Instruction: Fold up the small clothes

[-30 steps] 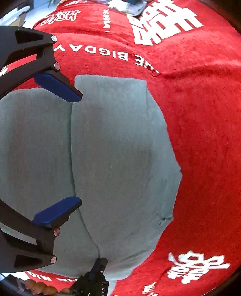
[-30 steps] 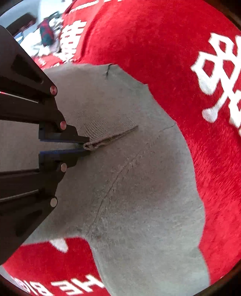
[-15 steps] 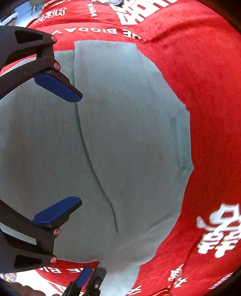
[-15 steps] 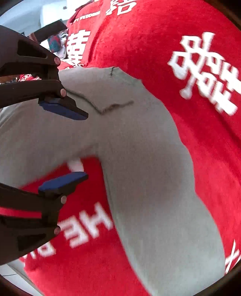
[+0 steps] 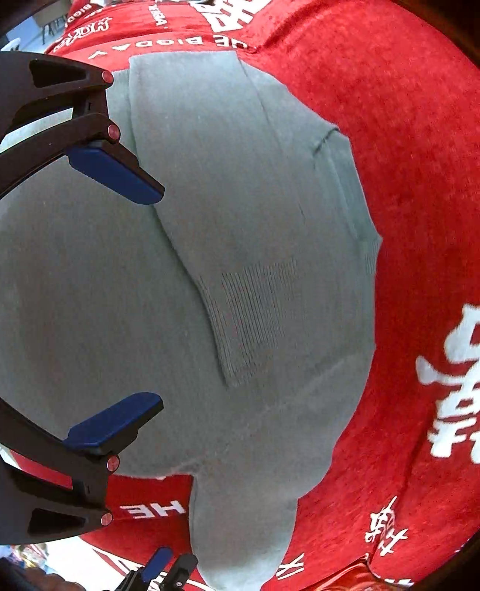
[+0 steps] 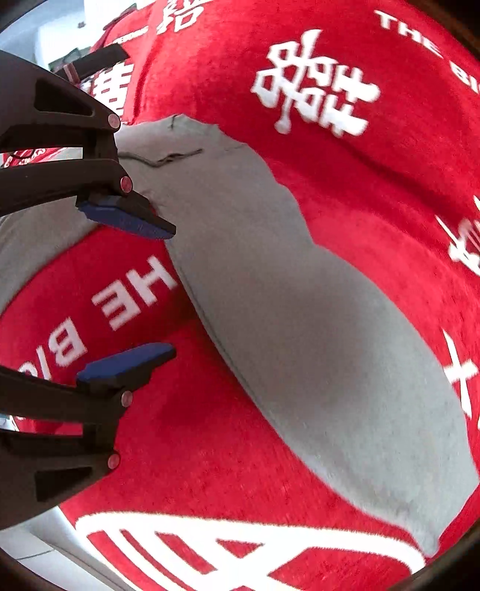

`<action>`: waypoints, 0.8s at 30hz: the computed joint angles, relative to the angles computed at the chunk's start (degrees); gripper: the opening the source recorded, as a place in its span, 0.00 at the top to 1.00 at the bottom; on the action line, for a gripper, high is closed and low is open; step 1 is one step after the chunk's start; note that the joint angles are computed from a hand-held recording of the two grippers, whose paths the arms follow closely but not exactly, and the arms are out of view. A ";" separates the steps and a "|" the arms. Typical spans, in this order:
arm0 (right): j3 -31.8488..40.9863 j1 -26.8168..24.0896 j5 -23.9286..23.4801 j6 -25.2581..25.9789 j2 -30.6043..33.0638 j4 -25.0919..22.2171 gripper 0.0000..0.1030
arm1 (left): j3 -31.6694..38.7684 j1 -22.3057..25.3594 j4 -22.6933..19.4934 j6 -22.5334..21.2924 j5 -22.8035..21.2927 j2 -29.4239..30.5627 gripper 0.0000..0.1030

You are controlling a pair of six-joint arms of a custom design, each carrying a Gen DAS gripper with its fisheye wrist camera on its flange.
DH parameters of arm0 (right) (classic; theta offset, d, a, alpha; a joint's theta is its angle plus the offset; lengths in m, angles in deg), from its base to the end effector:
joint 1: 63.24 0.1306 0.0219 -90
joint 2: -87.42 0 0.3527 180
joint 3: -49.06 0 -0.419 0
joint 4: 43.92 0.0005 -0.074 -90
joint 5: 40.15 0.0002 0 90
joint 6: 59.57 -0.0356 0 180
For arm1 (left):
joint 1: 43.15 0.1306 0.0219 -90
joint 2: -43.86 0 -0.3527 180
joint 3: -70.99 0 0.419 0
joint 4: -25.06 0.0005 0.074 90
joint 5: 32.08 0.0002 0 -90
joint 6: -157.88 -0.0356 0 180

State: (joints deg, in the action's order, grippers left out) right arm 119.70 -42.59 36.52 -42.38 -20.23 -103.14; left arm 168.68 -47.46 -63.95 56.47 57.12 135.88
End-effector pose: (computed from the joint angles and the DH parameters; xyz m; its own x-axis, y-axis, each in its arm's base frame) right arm 0.3588 0.1435 0.3591 -0.6697 0.7410 0.0489 0.6489 0.5519 0.5237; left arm 0.4625 -0.0349 0.4156 -0.9563 0.2704 -0.1109 0.2680 0.9627 0.0365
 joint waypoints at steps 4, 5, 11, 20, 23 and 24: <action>-2.65 -2.67 3.20 0.73 -3.84 0.85 0.38 | 0.53 -1.35 -0.34 0.45 0.08 0.74 0.01; -3.16 -3.35 4.04 0.54 -4.86 0.58 0.38 | 0.57 -1.74 -0.33 0.56 0.08 0.81 0.01; -7.06 -7.75 6.02 -3.33 -10.37 0.04 0.37 | 0.01 -3.71 0.74 1.02 0.35 0.59 0.01; -11.17 -13.87 6.66 -6.08 -13.27 6.04 0.37 | 2.83 -7.20 -0.08 2.97 -0.61 4.09 0.01; -10.68 -15.55 5.89 -3.88 -11.75 7.60 0.37 | 3.96 -8.27 -0.23 3.48 -1.20 5.46 0.01; -10.65 -15.84 5.71 -3.80 -11.42 8.31 0.37 | 3.62 -8.74 -0.18 3.83 -1.26 5.31 0.01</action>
